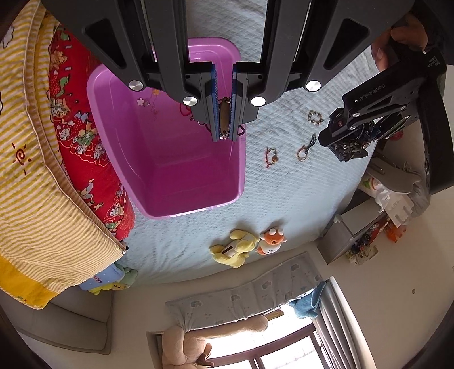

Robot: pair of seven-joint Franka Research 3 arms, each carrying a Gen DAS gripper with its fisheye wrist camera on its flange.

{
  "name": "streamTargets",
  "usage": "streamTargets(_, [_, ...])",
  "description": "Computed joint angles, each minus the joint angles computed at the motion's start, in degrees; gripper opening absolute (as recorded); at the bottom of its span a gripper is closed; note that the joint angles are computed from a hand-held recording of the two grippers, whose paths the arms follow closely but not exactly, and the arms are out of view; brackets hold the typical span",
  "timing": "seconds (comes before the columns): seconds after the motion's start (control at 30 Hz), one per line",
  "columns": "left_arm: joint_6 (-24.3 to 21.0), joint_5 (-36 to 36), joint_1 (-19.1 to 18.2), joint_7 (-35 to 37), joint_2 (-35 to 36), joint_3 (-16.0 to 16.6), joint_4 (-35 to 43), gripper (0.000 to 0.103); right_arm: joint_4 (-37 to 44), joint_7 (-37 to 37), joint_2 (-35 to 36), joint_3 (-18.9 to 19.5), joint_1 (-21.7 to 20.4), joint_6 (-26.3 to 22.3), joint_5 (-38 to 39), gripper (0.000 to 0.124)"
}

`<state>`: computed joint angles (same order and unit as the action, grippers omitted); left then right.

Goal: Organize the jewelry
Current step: 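Lift and carry the watch in left tool and necklace in right tool over the basin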

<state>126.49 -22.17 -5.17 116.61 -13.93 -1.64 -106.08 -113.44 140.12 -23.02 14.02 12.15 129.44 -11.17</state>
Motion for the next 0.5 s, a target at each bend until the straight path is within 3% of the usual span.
streamTargets(0.07, [0.76, 1.80, -0.37, -4.80, -0.09, -2.02, -0.37, 0.060, -1.79, -5.80, -0.88, -3.07, 1.24, 1.06, 3.11, 0.007])
streamTargets(0.23, [1.03, 6.53, -2.17, -12.85, 0.94, -4.79, 0.09, 0.060, -4.81, -14.99, -2.57, -6.64, 1.16, 1.28, 9.62, 0.007])
streamTargets(0.5, [-0.84, 10.88, -4.40, -17.17, 4.08, -6.38, 1.45, 0.060, -10.07, -18.84, -3.87, -7.25, -1.71, 1.99, 14.79, 0.007])
